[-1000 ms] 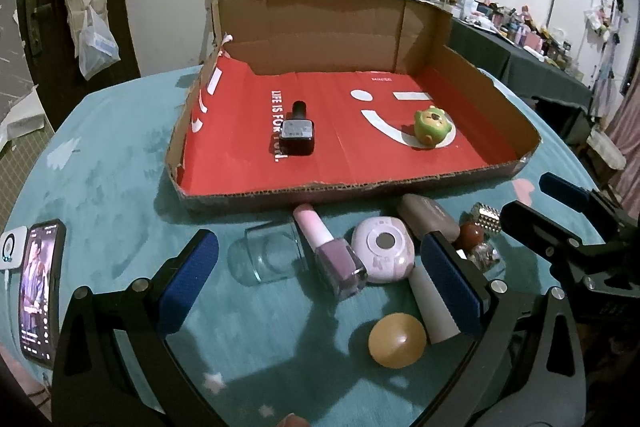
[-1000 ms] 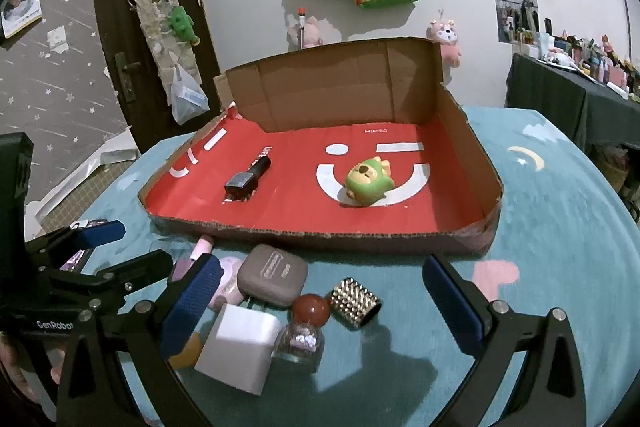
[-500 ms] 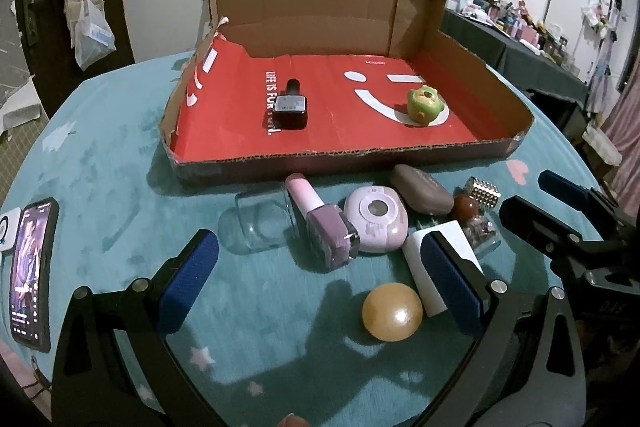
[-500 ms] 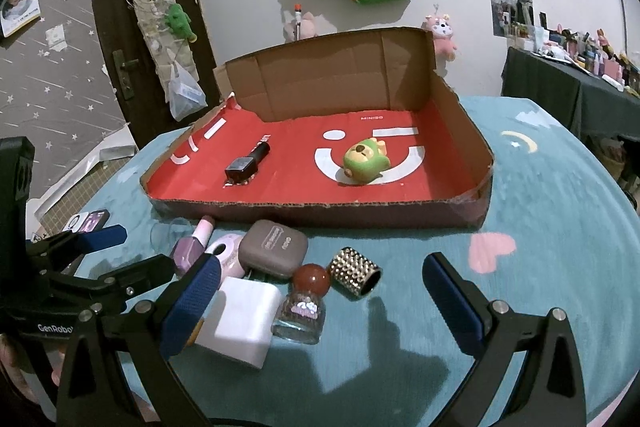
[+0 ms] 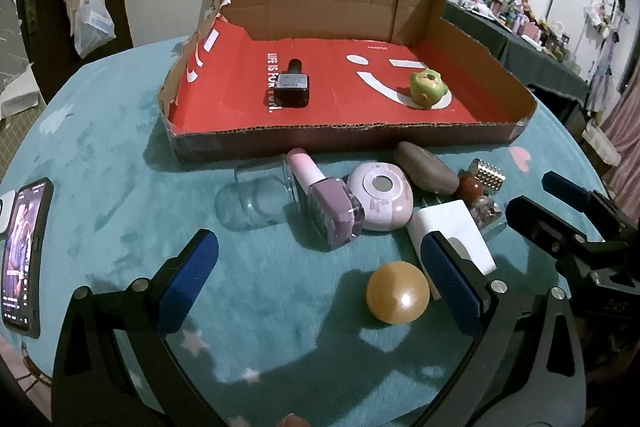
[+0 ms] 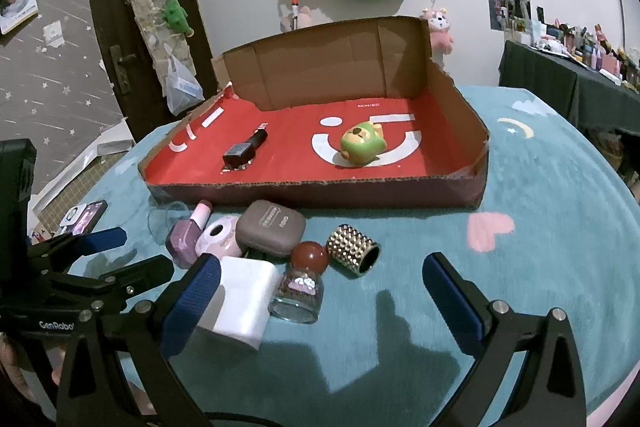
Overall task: Organize rigid objects
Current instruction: 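Withdraw both grippers from the box back toward the remaining objects, then grasp the tan round sponge with the left gripper while the right grasps the glass jar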
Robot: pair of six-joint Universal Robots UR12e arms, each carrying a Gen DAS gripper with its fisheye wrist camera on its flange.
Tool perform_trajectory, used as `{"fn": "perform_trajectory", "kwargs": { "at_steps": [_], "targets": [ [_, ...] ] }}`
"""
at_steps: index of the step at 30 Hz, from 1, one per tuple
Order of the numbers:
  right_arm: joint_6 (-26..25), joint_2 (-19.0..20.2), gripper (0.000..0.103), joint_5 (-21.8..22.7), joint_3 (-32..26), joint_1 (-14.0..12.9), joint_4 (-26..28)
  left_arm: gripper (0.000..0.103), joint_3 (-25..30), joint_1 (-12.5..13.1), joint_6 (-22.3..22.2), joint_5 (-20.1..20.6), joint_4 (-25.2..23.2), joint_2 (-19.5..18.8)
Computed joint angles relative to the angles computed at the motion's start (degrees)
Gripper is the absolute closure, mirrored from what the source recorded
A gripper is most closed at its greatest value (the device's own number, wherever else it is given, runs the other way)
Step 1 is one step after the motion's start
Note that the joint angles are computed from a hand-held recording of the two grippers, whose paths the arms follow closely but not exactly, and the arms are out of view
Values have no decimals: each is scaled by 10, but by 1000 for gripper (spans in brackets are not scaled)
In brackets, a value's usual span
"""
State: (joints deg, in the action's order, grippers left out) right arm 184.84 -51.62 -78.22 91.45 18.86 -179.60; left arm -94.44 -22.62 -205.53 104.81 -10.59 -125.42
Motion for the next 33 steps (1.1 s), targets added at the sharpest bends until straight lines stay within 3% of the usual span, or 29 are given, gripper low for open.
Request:
{"fn": "perform_trajectory", "kwargs": {
  "at_steps": [6,20,26,30,33],
  "targets": [
    [-10,0,0,-9,3,3,6,0,-1,1,-15,1,-11,-2],
    [3,4,0,-41,1,0,30,0,-6,2,-27,-45,-13,-6],
    [-3,9,0,-33,-6,1,41,0,-4,-5,-15,-33,-11,-10],
    [2,12,4,-32,-10,2,41,0,-2,-10,-11,-18,-13,-12],
    [5,13,14,-15,-13,-1,45,0,-4,-8,-16,-24,-11,-11]
  ]
}}
